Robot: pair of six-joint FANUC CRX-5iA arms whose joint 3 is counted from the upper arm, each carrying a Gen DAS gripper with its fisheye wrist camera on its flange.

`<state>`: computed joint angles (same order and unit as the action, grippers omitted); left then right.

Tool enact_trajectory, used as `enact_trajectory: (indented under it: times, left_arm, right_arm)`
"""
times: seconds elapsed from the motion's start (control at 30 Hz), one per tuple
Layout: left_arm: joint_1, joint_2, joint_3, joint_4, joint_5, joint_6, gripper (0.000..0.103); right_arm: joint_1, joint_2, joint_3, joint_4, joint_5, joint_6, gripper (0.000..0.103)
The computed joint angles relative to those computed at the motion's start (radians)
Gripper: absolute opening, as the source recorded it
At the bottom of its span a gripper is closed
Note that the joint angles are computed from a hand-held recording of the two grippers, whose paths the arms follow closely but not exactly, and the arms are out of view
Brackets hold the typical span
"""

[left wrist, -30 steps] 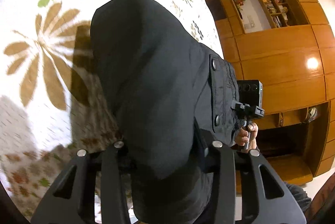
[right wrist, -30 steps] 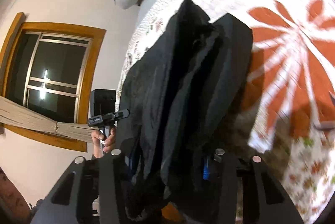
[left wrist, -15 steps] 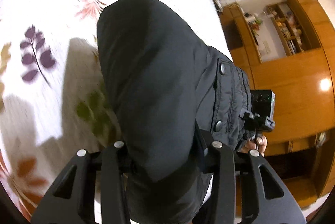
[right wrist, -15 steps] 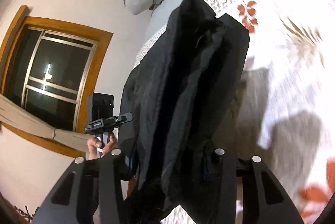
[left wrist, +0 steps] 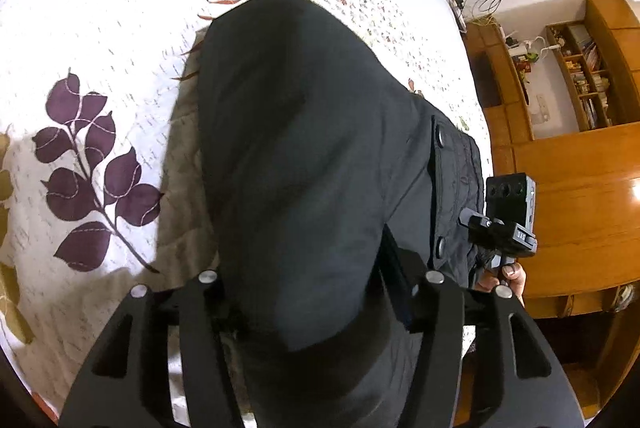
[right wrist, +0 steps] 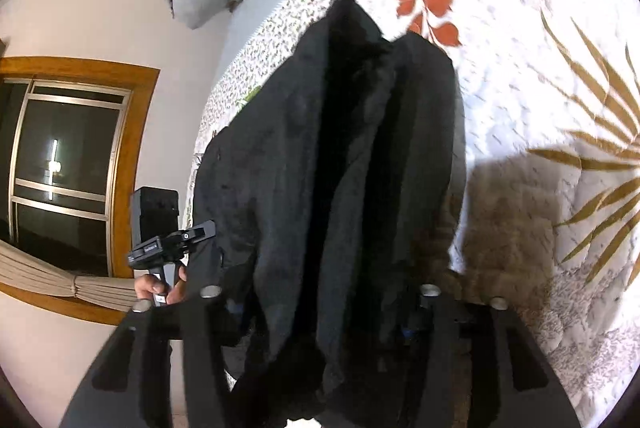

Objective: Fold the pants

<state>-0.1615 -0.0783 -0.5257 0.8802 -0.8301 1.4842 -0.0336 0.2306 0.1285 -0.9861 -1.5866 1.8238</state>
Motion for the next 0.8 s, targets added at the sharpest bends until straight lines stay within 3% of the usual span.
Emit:
enact_trajectory:
  times: [0.07,0.13,0.23,0.33,0.43,0.57,0.73,0.8]
  left_arm:
    - [-0.001,-0.034,0.014,-0.054,0.015,0.046,0.056]
    - [0.002,-0.078,0.004,-0.09,0.028,0.069,0.065]
    - [-0.008,-0.172,0.036,-0.297,0.034,0.191,0.08]
    - [-0.03,-0.201,0.07,-0.407,0.01,0.275,0.081]
    - [-0.061,-0.157,0.139,-0.508,-0.059,0.366,0.081]
    - [-0.07,-0.113,0.149,-0.532,-0.09,0.419,0.083]
    - [-0.051,-0.174,0.029,-0.414,0.013,0.398,0.083]
    - [-0.044,-0.241,-0.013,-0.415,0.055,0.43,0.086]
  right_arm:
    - [-0.004,-0.016,-0.012,0.0,0.014,0.007,0.074]
    - [-0.026,-0.026,-0.004,-0.031,0.022,0.011,0.081]
    - [-0.079,-0.076,-0.03,-0.033,0.044,0.017,0.084]
    - [-0.08,-0.129,-0.059,0.012,0.056,0.037,0.085]
    - [-0.004,-0.163,-0.089,0.136,0.12,0.022,0.085]
    - [0.012,-0.16,-0.13,0.197,0.164,0.004,0.087]
    - [-0.028,-0.176,-0.124,0.162,0.125,0.004,0.088]
    - [-0.064,-0.208,-0.133,0.135,0.109,0.02,0.088]
